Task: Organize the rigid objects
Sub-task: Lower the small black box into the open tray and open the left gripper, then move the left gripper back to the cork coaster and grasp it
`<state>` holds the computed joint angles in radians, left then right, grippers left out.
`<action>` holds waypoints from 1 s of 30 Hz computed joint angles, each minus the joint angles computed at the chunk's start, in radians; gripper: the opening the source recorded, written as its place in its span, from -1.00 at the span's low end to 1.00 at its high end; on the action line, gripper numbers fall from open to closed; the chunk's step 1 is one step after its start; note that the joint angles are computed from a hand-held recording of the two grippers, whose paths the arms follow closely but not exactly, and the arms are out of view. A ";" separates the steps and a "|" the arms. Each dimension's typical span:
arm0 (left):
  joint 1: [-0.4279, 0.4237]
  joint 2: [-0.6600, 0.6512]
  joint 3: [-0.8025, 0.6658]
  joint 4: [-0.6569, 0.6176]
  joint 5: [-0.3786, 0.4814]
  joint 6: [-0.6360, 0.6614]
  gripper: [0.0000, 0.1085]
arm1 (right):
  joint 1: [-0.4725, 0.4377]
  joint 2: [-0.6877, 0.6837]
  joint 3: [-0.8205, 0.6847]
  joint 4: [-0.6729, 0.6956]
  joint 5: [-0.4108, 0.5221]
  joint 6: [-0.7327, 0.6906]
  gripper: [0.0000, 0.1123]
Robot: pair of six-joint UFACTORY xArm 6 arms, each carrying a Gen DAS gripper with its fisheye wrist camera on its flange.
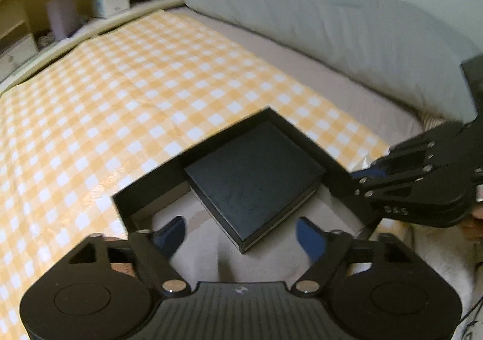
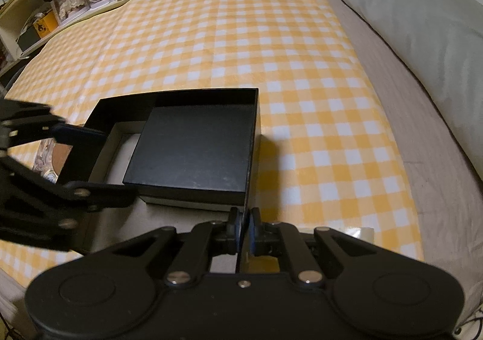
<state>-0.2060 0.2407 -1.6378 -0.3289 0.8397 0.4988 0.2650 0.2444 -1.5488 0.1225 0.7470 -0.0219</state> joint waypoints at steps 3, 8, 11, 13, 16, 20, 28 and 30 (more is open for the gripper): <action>0.015 -0.068 0.067 -0.042 -0.047 -0.004 0.82 | -0.001 -0.008 0.010 -0.014 -0.005 0.013 -0.78; 0.051 -0.159 0.150 -0.079 -0.100 -0.044 0.89 | -0.005 -0.021 0.021 -0.030 0.002 0.038 -0.67; 0.077 -0.217 0.214 -0.057 -0.150 -0.081 0.89 | 0.001 -0.028 0.031 -0.037 -0.006 0.040 -0.76; 0.098 -0.250 0.256 -0.060 -0.189 -0.083 0.90 | 0.008 -0.029 0.033 -0.060 -0.006 0.052 -0.81; 0.126 -0.295 0.319 -0.028 -0.254 -0.112 0.90 | 0.018 -0.025 0.032 -0.085 -0.004 0.062 -0.84; 0.169 -0.335 0.379 0.048 -0.323 -0.203 0.90 | 0.028 -0.025 0.038 -0.137 -0.015 0.115 -0.84; 0.223 -0.372 0.496 -0.035 -0.480 -0.202 0.90 | 0.040 -0.015 0.034 -0.192 -0.003 0.155 -0.88; 0.222 -0.380 0.528 -0.121 -0.525 -0.093 0.90 | 0.033 -0.013 0.027 -0.183 0.005 0.157 -0.93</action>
<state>0.0160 -0.1397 -1.1094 -0.4497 0.3144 0.4056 0.2981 0.2318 -1.5219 -0.0609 0.7522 0.1348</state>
